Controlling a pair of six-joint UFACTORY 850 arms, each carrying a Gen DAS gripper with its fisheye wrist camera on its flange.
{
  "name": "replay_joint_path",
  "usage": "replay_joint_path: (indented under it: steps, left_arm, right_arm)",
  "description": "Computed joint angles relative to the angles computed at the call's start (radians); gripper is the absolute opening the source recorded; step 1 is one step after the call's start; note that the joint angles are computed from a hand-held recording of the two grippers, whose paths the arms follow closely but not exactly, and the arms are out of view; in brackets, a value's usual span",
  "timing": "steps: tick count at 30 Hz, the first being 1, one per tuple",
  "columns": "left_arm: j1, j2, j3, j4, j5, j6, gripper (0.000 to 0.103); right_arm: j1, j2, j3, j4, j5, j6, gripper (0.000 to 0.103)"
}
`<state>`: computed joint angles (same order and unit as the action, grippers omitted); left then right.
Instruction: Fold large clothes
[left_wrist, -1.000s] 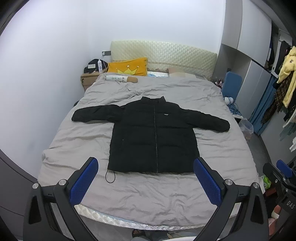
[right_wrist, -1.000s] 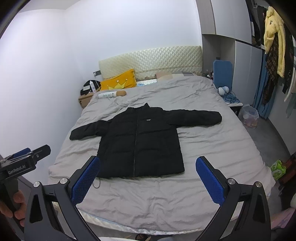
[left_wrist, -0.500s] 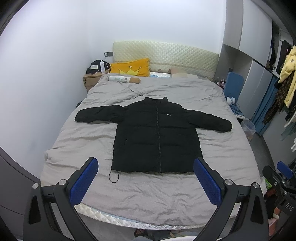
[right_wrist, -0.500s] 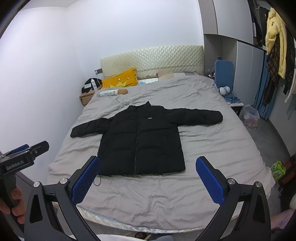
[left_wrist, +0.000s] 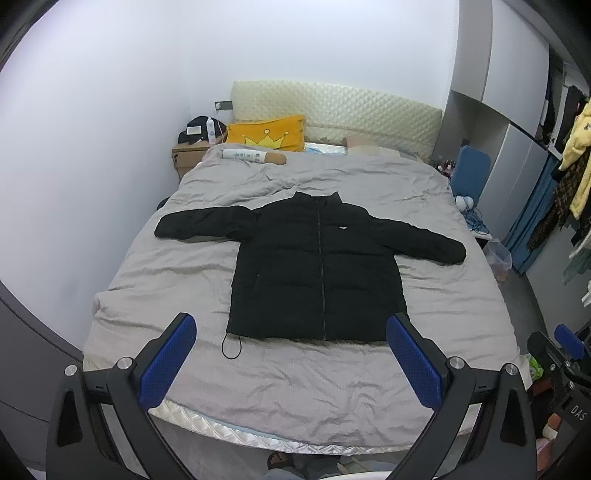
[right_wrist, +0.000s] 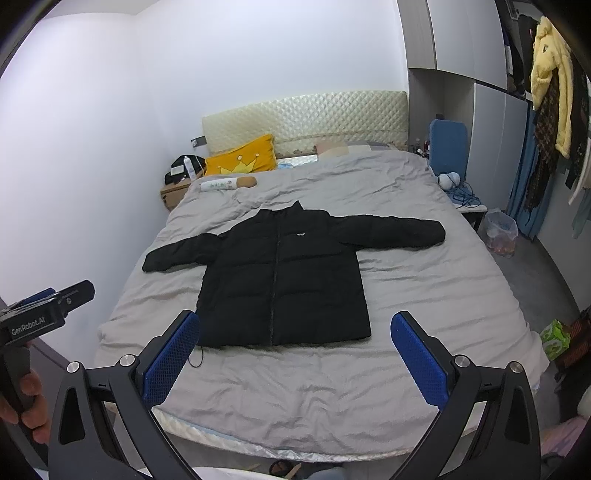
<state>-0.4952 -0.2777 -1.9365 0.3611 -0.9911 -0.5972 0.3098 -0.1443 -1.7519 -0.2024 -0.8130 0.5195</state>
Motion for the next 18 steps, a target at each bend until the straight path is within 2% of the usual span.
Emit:
replay_joint_path:
  steps: [18]
  left_arm:
    - [-0.016,0.037,0.055,-0.013,-0.016,-0.023,0.103]
  right_arm:
    - [-0.003,0.032,0.038,-0.006,-0.003,0.005,0.103]
